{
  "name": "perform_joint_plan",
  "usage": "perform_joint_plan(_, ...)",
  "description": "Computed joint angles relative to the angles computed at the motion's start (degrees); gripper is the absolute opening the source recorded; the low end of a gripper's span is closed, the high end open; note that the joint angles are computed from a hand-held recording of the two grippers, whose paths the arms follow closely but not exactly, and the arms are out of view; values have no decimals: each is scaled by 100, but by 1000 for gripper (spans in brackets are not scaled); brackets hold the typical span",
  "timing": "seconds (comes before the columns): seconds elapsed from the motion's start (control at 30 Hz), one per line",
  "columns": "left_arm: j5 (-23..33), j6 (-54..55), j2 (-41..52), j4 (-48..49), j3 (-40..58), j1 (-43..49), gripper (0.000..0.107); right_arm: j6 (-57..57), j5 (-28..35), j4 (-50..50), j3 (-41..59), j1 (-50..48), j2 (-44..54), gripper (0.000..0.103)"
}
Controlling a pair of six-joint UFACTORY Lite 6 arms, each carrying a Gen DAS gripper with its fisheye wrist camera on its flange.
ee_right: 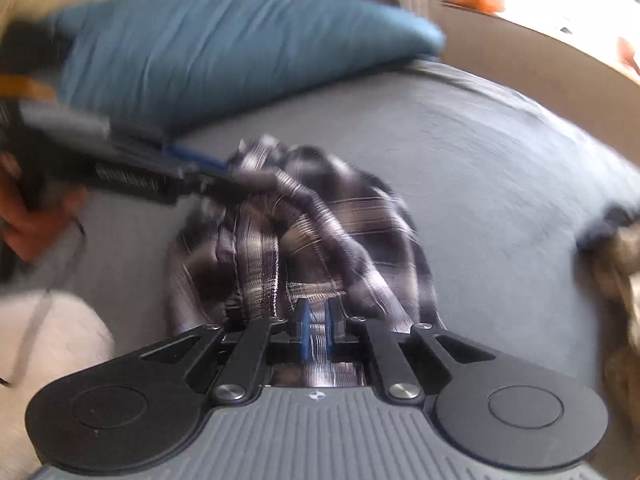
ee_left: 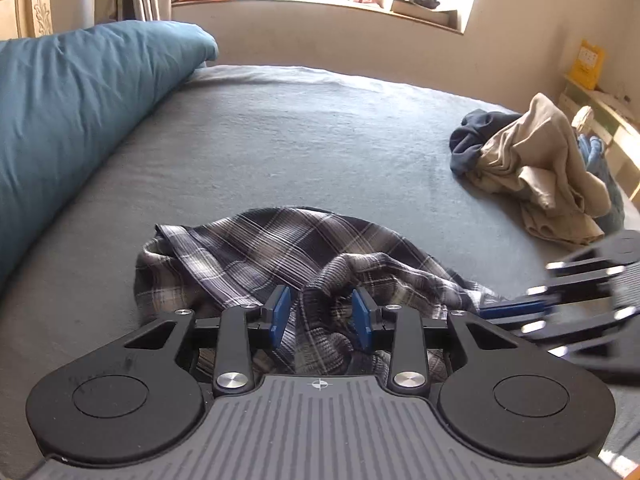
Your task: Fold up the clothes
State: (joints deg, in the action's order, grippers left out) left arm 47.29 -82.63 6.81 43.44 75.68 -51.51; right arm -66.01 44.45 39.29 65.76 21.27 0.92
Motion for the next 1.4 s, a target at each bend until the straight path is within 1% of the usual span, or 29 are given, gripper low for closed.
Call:
perform_joint_plan(0.1, -200, 12, 19, -94, -151, 72, 34, 115, -463, -615, -53, 477, 241, 11)
perform_joint_plan(0.17, -360, 92, -5, -185, -285, 142, 34, 74, -631, -794, -75, 651, 268, 14)
perform_joint_plan(0.2, -440, 151, -20, -241, -350, 175, 34, 30, -663, -806, -66, 690, 272, 20)
perform_joint_plan(0.23, -512, 191, -31, -261, -408, 203, 34, -41, -662, -770, -46, 690, 278, 24)
perform_joint_plan(0.27, -552, 201, -34, -245, -446, 213, 34, -116, -651, -728, -25, 680, 284, 32)
perform_joint_plan(0.3, -588, 221, -29, -234, -467, 227, 34, -192, -697, -692, -41, 679, 275, 36)
perform_joint_plan(0.37, -669, 247, -25, -217, -506, 269, 34, -284, -847, -687, -97, 705, 282, 37)
perform_joint_plan(0.43, -804, 263, -51, -247, -548, 336, 34, -182, -1107, -912, -153, 811, 399, 37)
perform_joint_plan(0.53, -871, 287, -35, -214, -491, 357, 34, 68, -1705, -1365, -369, 1059, 489, 36)
perform_joint_plan(0.6, -793, 265, 3, -141, -390, 348, 34, 118, -1721, -1330, -332, 1056, 489, 24)
perform_joint_plan(0.67, -810, 140, -92, -92, -431, 399, 34, -4, -1675, -895, -322, 945, 307, 11)
perform_joint_plan(0.77, -1017, -162, -334, -156, -666, 611, 34, -250, -1418, -324, -261, 493, -115, 5)
perform_joint_plan(0.83, -1239, -358, -525, -273, -873, 795, 34, -535, -763, 426, 169, -96, 57, 5)
perform_joint_plan(0.93, -1651, -643, -853, -507, -1260, 1081, 34, -376, 330, 1194, 1054, -927, 559, 5)
perform_joint_plan(1.0, -1735, -555, -908, -718, -1318, 1171, 34, -79, 659, 1552, 1471, -1214, 1014, 4)
perform_joint_plan(1.1, -1866, -239, -927, -1061, -1308, 1265, 34, 711, 701, 1712, 2067, -1209, 1824, 5)
perform_joint_plan(1.2, -2036, 296, -805, -1520, -1185, 1340, 36, 1765, 751, 1554, 2961, -1251, 2864, 5)
perform_joint_plan(1.27, -1894, 735, -529, -1782, -952, 1344, 37, 2482, 867, 1351, 3342, -1294, 3308, 7)
perform_joint_plan(1.33, -1762, 909, -268, -1823, -787, 1315, 37, 2744, 1062, 1659, 3476, -1426, 3546, 8)
perform_joint_plan(1.37, -1707, 980, -137, -1834, -706, 1302, 37, 2847, 1164, 1849, 3528, -1497, 3654, 10)
perform_joint_plan(1.4, -1649, 1051, -6, -1844, -621, 1289, 37, 2847, 1243, 2117, 3441, -1626, 3614, 17)
